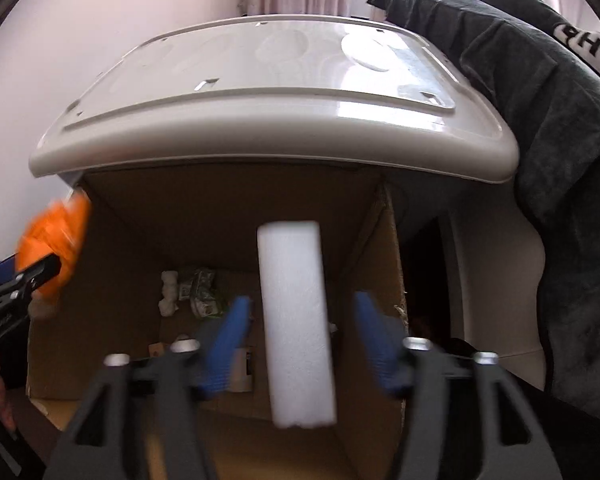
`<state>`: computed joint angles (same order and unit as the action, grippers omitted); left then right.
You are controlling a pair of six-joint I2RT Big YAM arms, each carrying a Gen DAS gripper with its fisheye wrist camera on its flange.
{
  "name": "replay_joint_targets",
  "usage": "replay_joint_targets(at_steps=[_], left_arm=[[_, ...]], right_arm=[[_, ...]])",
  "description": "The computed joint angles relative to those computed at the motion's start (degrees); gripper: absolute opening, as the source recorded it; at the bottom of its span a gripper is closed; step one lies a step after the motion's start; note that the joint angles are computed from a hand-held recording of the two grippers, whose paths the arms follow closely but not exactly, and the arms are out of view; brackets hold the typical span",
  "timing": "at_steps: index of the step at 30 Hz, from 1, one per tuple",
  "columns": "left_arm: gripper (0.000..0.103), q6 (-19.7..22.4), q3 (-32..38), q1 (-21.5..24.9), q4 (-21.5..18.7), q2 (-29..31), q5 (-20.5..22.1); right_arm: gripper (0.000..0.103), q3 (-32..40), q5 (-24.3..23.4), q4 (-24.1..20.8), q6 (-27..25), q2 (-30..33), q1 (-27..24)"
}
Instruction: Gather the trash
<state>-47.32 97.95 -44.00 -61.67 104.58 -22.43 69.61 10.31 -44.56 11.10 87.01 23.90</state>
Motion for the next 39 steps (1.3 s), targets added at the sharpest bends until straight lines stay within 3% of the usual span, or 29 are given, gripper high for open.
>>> replay_joint_targets(at_steps=[1,6,12,18,29,39], left_arm=[[0.074,-0.09,0.53,-0.06,-0.59,0.32,-0.43],[0.078,0.99,4.00,-0.10,-4.05,2.38,-1.29],[0.078,1.70,1.64,-0.32,1.26,-0.48,-3.30],[0.083,2.48,1.35,-0.56,3.71,-1.79,-6.21],[0.083,0.14,5.82,0.22,-0.30,-0.16,-4.01],[0.083,0.29,9.40,-0.23,-2.57,1.41,-5.38]], right_arm=[[0.085,-0.34,0.06,0.86,0.19,-0.11,0.05],[0.096,-0.47,0.50,3.00,-1.07,-0.29,0.79],[0.098,-2.37,0.76,10.07,-0.84,-2.90,1.31],[0.098,-1.77,1.68,11.81,-1.80,-3.45,1.81],[0.098,0.01,0.29,10.34,-1.47,-1.75,1.39],[0.098,0.22,-0.14,10.16,-1.85,-1.08,1.68]])
